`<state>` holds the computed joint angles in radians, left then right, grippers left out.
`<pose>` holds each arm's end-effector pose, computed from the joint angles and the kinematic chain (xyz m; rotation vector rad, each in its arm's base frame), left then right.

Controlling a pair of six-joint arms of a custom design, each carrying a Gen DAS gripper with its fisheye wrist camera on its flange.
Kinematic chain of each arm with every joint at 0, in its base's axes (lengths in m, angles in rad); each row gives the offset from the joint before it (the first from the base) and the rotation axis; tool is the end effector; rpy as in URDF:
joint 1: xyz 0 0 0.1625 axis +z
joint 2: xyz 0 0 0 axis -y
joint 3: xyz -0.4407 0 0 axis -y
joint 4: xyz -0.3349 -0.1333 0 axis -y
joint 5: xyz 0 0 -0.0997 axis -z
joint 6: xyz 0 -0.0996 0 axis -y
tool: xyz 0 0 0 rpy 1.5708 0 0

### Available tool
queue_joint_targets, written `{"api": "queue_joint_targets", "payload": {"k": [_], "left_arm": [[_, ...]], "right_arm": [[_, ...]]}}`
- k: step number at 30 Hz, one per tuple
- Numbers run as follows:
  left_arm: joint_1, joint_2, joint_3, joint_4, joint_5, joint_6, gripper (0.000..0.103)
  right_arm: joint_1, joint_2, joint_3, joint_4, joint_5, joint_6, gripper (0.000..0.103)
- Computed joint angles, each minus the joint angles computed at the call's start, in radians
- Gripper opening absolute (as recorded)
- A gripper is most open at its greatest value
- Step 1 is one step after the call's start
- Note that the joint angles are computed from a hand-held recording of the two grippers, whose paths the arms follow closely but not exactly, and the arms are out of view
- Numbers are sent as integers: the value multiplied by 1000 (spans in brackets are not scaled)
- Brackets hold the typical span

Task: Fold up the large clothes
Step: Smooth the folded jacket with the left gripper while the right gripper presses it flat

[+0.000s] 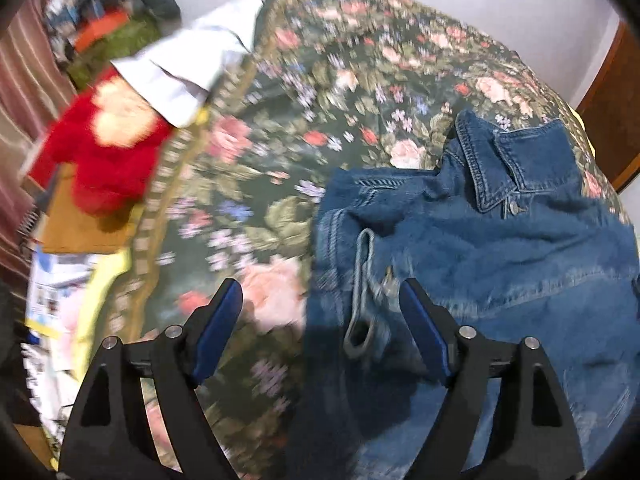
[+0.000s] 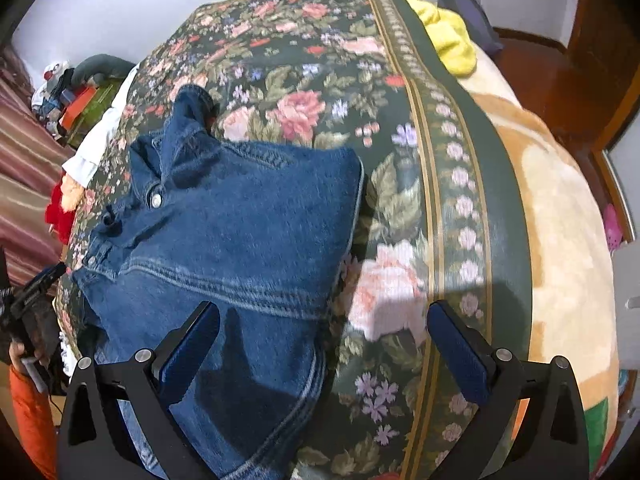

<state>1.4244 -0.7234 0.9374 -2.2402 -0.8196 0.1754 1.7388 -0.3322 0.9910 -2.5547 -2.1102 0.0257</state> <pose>0.0855 -0.8002 0.3616 0.1635 2.3399 -0.5279 0.2153 -0.7781 0.0521 0.0671 -2.5960 0.4928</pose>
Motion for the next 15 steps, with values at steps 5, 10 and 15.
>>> {"api": "queue_joint_targets", "payload": {"k": [5,10,15], "left_arm": [[41,179,-327,250,-4,-79,79],[25,262,-360,111,99,113,77],[14,298,-385,39,116,127,37]], "right_arm": [[-11,34,-77,43,45,-21,93],[-46,54,-128,84,164,17,64],[-35,102,-216,122,162,-47,44]]}}
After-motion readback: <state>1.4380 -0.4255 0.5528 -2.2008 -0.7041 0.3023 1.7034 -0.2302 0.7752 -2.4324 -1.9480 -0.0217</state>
